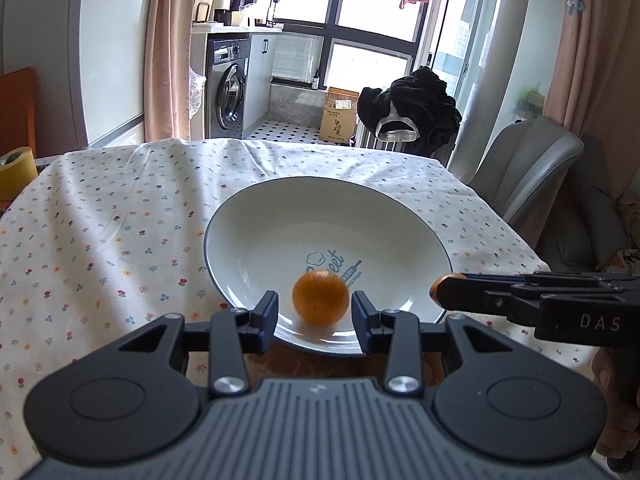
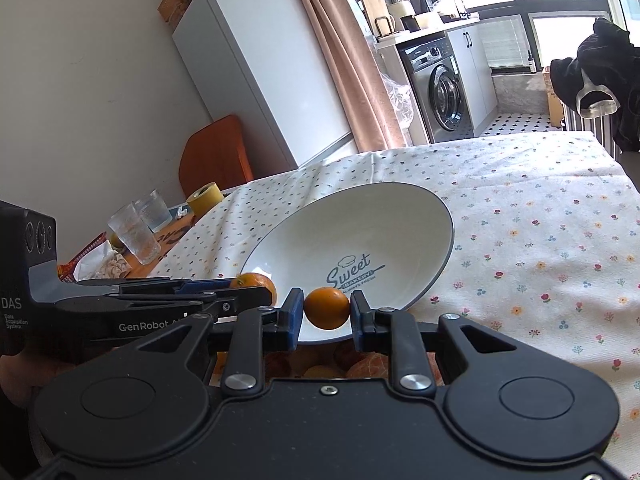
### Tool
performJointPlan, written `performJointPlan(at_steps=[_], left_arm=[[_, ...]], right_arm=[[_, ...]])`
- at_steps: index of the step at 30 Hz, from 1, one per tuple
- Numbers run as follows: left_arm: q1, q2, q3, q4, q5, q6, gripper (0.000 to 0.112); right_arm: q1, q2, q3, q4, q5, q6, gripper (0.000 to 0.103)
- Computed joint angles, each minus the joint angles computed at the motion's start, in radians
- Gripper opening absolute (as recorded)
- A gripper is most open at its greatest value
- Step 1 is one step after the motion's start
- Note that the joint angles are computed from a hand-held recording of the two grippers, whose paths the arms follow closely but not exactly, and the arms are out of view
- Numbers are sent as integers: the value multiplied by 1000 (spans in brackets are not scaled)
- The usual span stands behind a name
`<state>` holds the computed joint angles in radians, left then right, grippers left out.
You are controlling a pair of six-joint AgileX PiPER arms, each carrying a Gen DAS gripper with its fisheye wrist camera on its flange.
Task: Organize fruits
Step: 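Carry both fruits to the white bowl and open the left tool to drop the orange, then open the right tool to drop the small tangerine into the bowl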
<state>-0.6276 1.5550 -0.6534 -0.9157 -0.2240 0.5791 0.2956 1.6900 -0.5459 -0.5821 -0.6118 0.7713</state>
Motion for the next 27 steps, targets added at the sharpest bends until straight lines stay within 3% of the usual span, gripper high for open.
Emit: performJointPlan(at_steps=[12,27], left_arm=[[5,-65,57,-34,-1,19,38],[-6,-166,134,-259,-12,186,45]], right_arm=[[24,45,-53,32,34,-13,23],[80,27,-76,103,110,-44,29]])
